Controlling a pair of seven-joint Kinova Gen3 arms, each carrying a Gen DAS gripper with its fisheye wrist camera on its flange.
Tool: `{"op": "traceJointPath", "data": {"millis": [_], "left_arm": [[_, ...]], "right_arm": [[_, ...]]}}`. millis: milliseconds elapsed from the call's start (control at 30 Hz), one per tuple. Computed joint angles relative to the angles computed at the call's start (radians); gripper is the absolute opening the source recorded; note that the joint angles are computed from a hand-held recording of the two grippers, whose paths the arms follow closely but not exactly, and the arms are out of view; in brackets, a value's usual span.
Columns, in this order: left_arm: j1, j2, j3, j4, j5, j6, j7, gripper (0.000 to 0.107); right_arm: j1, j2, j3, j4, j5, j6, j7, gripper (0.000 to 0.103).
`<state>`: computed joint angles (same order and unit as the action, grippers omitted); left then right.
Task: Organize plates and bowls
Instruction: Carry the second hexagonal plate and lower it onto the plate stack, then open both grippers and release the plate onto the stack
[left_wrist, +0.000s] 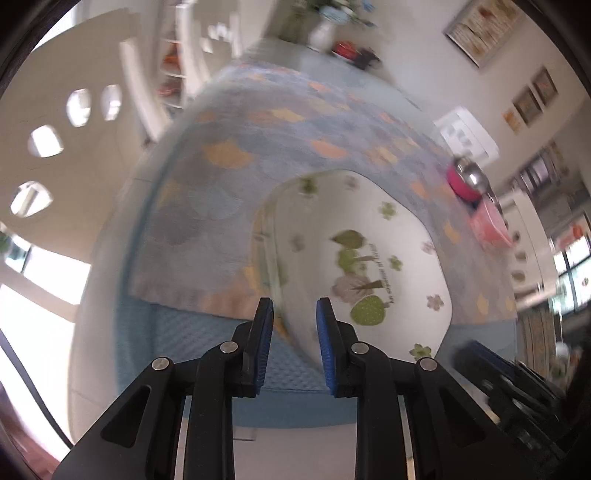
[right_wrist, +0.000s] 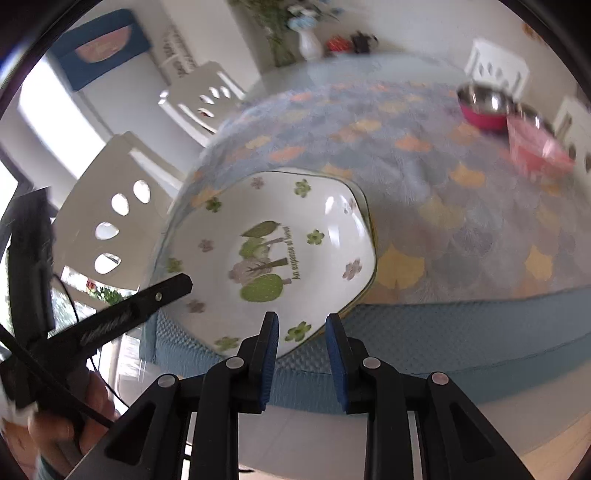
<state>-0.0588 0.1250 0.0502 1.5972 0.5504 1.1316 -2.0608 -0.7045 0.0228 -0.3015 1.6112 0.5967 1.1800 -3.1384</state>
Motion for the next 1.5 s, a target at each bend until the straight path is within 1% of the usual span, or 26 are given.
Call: {"op": "traceJointPath", "data": {"millis": [33, 100, 267, 400, 567, 633, 733, 833, 900, 933, 1000, 1167, 1267, 1367, 1433, 1500], "left_arm": [[-0.016, 0.001, -0.008, 0.001, 0.025, 0.01, -0.004, 0.021], [-0.041, 0.017, -0.02, -0.008, 0.056, 0.044, 0.0, 0.021], [-0.034, 0.026, -0.006, -0.005, 0.034, 0.046, -0.001, 0.021], [-0.034, 0.018, -0.004, 0.007, 0.033, 0.053, -0.024, 0.021], [-0.046, 0.016, -0.015, 0.01, 0.043, 0.065, -0.022, 0.021], [-0.056, 0.016, -0.02, 0.009, 0.056, 0.069, -0.02, 0.021], [-0.062, 0.01, -0.023, 0.012, 0.059, 0.067, -0.018, 0.021], [-0.068, 0.01, -0.026, 0.015, 0.066, 0.07, -0.018, 0.021], [-0.071, 0.012, -0.026, 0.014, 0.069, 0.074, -0.02, 0.021], [-0.072, 0.011, -0.026, 0.014, 0.071, 0.076, -0.023, 0.021], [-0.076, 0.008, -0.027, 0.017, 0.078, 0.078, -0.035, 0.021], [-0.08, 0.006, -0.03, 0.014, 0.086, 0.086, -0.036, 0.021], [-0.078, -0.001, -0.029, 0.009, 0.087, 0.092, -0.031, 0.021], [-0.075, -0.015, -0.029, 0.0, 0.093, 0.101, -0.041, 0.021], [-0.072, -0.025, -0.029, -0.006, 0.099, 0.108, -0.048, 0.021], [-0.067, -0.039, -0.029, -0.009, 0.104, 0.111, -0.06, 0.021]], "right_arm": [[-0.021, 0.004, -0.016, -0.016, 0.036, 0.037, -0.002, 0.026], [-0.045, 0.009, -0.028, -0.026, 0.068, 0.061, -0.005, 0.026], [-0.029, 0.01, -0.005, 0.022, 0.021, -0.036, 0.008, 0.026], [-0.027, 0.002, -0.005, 0.054, 0.019, -0.056, -0.006, 0.026], [-0.007, -0.011, -0.008, 0.083, -0.056, -0.141, 0.056, 0.026], [-0.005, 0.009, -0.007, 0.072, -0.072, -0.124, 0.055, 0.026], [0.016, 0.037, 0.023, 0.036, -0.138, -0.081, 0.077, 0.026], [0.052, 0.056, 0.059, 0.001, -0.222, -0.051, 0.126, 0.026], [0.073, 0.065, 0.076, -0.017, -0.259, -0.044, 0.153, 0.026], [0.08, 0.079, 0.081, -0.039, -0.275, -0.023, 0.171, 0.026], [0.09, 0.099, 0.092, -0.073, -0.307, 0.008, 0.2, 0.025], [0.089, 0.137, 0.107, -0.144, -0.337, 0.063, 0.257, 0.025], [0.09, 0.146, 0.112, -0.168, -0.357, 0.043, 0.308, 0.025], [0.072, 0.144, 0.114, -0.179, -0.344, 0.056, 0.32, 0.025], [0.08, 0.121, 0.113, -0.148, -0.373, 0.033, 0.331, 0.025], [0.096, 0.069, 0.108, -0.077, -0.409, -0.017, 0.335, 0.025]]}}
